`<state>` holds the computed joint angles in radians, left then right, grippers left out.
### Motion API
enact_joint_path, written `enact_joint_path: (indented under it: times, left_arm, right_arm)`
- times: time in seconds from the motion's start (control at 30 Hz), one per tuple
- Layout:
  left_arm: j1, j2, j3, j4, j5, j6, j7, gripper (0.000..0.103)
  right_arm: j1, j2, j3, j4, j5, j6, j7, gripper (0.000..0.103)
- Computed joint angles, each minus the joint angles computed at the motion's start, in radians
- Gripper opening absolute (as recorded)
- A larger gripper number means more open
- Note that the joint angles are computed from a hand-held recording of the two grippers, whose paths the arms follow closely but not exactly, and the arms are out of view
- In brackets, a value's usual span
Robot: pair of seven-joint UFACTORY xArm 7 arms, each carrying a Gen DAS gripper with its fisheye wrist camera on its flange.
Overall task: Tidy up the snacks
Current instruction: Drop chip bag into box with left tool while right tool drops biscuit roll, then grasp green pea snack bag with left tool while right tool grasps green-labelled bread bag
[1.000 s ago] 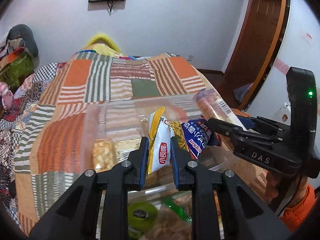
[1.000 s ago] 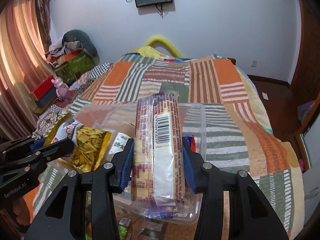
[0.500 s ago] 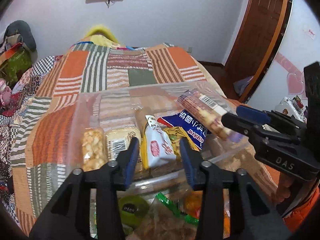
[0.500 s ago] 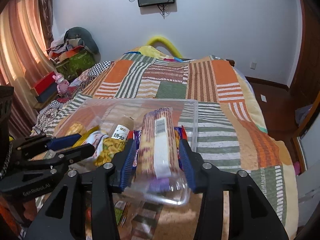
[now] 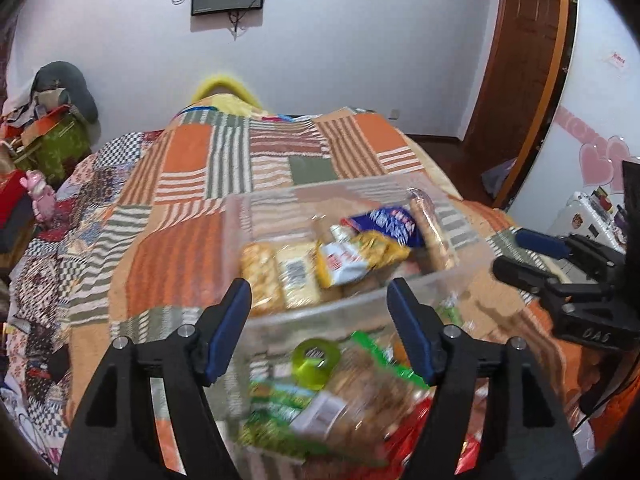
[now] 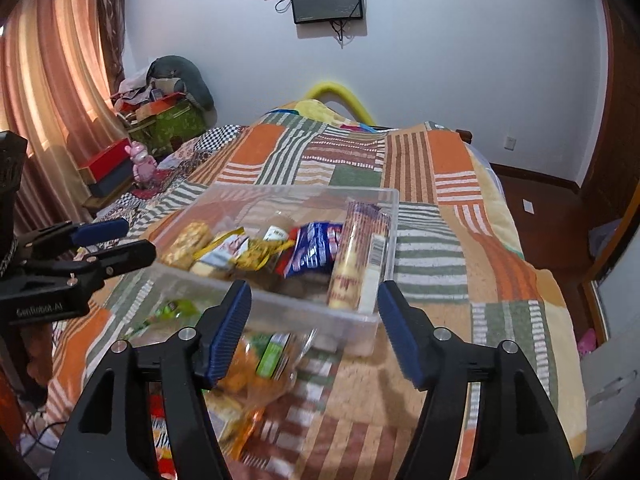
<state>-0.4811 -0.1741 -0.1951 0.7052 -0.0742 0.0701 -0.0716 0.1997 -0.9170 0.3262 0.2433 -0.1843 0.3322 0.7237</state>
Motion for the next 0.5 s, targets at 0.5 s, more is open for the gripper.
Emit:
enact_joint_path:
  times: [0.5]
  left_arm:
    - [0.019,-0.065,0.084,-0.174,-0.051,0.066,0.046,0.070]
  right_arm:
    - [0.079,0.032,0.019,-0.037,0.027,0.033,0.064,0.066]
